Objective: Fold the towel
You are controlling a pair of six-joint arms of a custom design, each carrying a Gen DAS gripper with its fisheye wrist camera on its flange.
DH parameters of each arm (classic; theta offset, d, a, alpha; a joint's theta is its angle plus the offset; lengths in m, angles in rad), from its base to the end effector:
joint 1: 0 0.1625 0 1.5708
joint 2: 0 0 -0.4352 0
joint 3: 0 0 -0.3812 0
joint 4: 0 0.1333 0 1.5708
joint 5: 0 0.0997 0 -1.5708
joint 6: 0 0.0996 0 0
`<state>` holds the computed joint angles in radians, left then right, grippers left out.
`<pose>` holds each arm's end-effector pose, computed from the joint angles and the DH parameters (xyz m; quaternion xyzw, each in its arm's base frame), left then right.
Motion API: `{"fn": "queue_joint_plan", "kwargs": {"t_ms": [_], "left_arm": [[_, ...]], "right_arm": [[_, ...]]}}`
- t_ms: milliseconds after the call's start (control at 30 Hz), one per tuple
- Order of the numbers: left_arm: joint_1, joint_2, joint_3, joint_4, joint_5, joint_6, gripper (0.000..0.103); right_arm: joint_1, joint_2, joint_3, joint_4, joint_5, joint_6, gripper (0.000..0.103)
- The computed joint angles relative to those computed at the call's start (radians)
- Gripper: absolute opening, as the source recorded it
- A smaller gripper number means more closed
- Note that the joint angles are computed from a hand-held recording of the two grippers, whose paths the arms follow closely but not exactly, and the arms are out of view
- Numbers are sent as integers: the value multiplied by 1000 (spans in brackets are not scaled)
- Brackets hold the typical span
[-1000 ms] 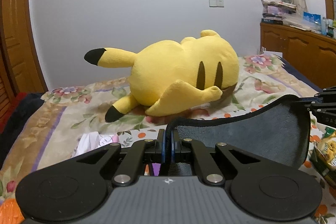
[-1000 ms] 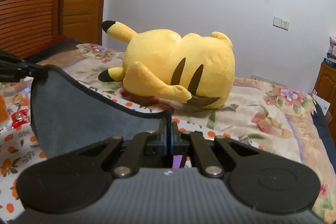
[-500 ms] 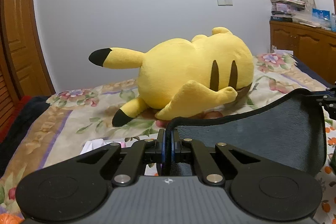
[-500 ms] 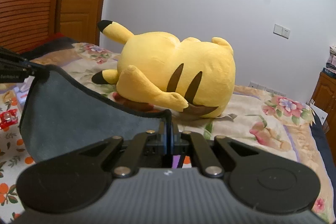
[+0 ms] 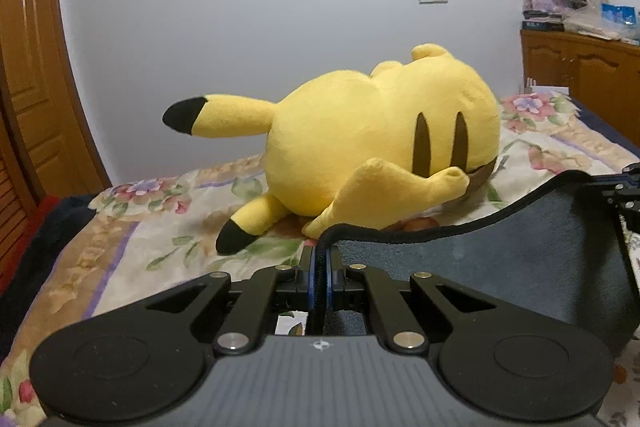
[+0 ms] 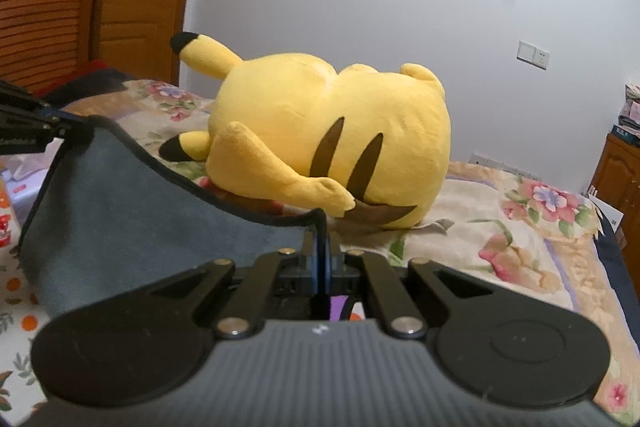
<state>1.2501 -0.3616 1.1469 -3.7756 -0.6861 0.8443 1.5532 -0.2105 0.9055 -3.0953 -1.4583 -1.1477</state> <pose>-0.0381 -0.7819 0.1360 0.1442 0.7259 -0.4848 0.4661 0.1293 -0.8611 0.0160 0.5084 -0.7596 0.3643 0.1784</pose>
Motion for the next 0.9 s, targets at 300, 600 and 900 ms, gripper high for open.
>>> {"fn": "queue_joint_plan", "kwargs": {"t_ms": [300,600,900], "left_arm": [[36,57,-97,56,19,-21,6],[63,100,-169,115,25,-26,6],[79,108,-182,181,39,-94,9]], "right_arm": [[7,96,-164,77,-94,-2,4],[9,154,-243,123,-165,-26,4],[10,179,-279,136,-194,-10,7]]}}
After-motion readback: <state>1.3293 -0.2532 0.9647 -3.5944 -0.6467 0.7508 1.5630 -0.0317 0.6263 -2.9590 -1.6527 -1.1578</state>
